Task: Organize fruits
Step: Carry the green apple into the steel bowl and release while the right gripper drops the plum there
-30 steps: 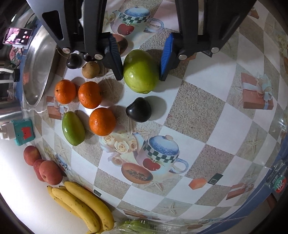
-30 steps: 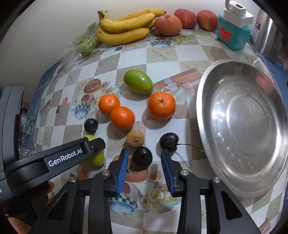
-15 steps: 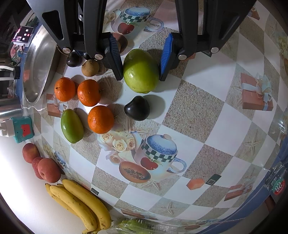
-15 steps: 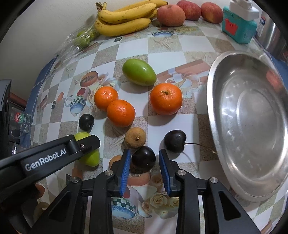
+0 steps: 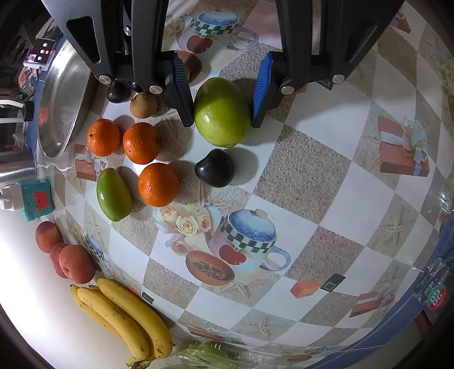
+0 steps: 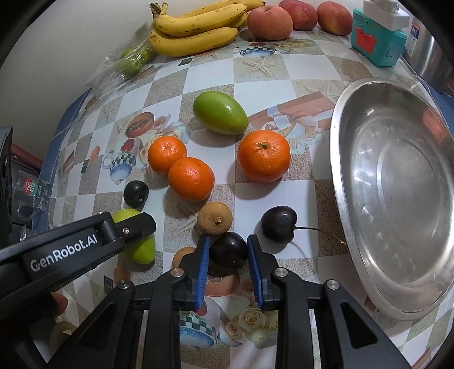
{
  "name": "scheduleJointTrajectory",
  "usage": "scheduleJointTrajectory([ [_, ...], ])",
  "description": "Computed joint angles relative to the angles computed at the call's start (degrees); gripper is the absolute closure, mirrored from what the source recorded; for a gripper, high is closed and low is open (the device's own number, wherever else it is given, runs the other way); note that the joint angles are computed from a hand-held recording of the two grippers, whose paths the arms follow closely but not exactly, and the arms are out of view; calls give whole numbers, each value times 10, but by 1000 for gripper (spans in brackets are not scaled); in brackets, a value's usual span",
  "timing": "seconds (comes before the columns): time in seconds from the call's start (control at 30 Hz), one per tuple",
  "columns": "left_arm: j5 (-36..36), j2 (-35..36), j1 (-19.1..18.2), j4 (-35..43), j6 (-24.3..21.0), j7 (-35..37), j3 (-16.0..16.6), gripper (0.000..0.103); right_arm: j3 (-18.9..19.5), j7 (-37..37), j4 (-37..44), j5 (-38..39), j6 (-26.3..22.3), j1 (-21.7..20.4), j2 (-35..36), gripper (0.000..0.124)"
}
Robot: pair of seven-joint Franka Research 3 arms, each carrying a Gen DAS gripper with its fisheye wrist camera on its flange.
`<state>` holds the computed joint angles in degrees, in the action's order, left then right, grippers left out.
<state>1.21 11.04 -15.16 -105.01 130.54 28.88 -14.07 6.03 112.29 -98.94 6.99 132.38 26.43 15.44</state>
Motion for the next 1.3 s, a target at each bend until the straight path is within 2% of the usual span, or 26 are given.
scheduleJointTrajectory([
  [0.3, 7, -30, 6, -20, 20, -8, 6, 60, -1, 2, -29, 14, 34, -9, -34, 96],
  [0.6, 33, -52, 7, -25, 35, -11, 7, 60, -6, 31, -48, -4, 52, -19, -59, 96],
  [0.77, 48, -38, -5, -5, 36, -11, 1, 60, -14, 70, -67, -40, 58, -25, -78, 96],
  [0.97, 64, -4, -23, 45, 38, 34, -10, 60, -25, 152, -98, -110, 50, -44, -107, 96],
  [1.3, 87, 48, -60, 118, 46, 89, -18, 60, -27, 194, -134, -128, 56, -84, -134, 96],
])
